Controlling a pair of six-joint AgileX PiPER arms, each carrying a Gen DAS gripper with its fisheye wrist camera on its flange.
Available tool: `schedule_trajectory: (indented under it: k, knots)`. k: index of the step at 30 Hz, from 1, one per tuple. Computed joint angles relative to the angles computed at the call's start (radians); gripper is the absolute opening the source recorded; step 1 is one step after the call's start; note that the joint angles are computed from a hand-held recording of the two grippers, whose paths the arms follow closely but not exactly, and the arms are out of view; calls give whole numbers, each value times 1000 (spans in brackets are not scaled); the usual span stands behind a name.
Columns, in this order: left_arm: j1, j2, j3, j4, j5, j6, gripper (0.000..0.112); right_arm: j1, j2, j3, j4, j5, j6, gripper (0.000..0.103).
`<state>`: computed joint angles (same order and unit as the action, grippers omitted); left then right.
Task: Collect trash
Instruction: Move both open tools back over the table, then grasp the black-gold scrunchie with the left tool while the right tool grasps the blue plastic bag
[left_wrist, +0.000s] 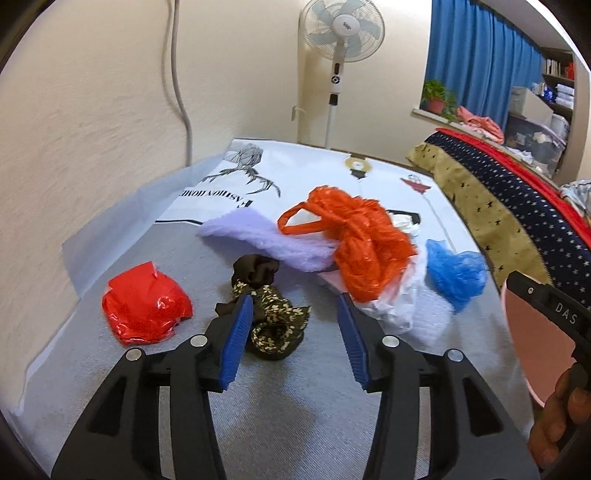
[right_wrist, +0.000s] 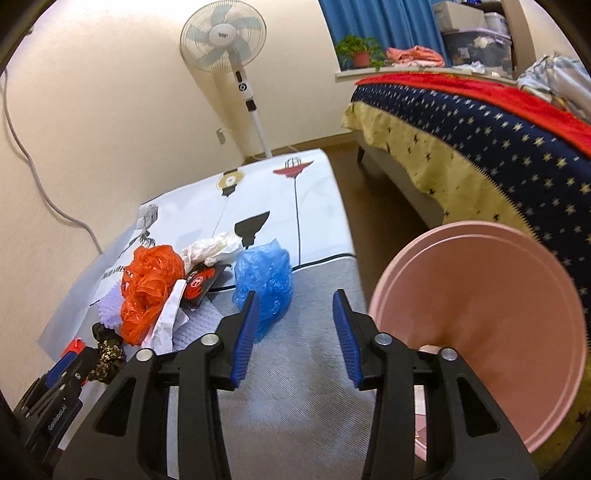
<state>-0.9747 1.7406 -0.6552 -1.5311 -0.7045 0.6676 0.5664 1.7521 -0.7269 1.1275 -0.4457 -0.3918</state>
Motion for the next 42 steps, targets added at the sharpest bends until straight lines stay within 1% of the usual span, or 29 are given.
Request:
schedule_trajectory:
  k: [3,5,12,14,15,16,17,18,19,20,21,23,25,31,39,42]
  knots:
    - [14,18,-20,-51,1,45,47,-20,48,-42,-48,28,35,45]
    - [31,24,-28,-69,16,65,47,-33,76,-69,-70,46,50,46]
    - [68,40,-37,-75,54,77,46,-55,140,-131,-124,89,93,47]
    - [75,43,-39,-73,62,79,36,-54,151,-144,-123,97,84,47]
    - [78,44,-40,-75,68,82,35,-55,154,-148,-123,101,82,47]
    - [80,44,-39,-76,74,83,31,-55,156,-151,-124,105,80,47]
    - [84,44,-38,-73,81,80,25,-55,157,-152,-122,108,77,46]
    - [91,43,-36,-69,90,77,23,-55,157,-153,-121,111,76,45]
    - [96,41,-33,-64,99,70,19,-58,159,-156,-121,116,72,41]
    - [100,39,-30,-60,105,64,14,-59,160,-157,-134,121,80,32]
    - [102,37,-26,-56,112,58,13,-61,158,-155,-152,127,94,27]
    - [105,30,-21,-49,118,48,7,-68,158,-155,-190,145,119,8]
    - [103,21,-14,-43,116,38,6,-68,151,-149,-206,145,128,2]
    - [82,-16,7,-43,93,27,4,-46,85,-102,-152,112,70,1]
    - [18,-90,42,-59,42,18,4,12,-37,-21,7,57,-91,1]
    - [-17,-116,48,-80,15,32,4,51,-93,9,98,24,-185,1]
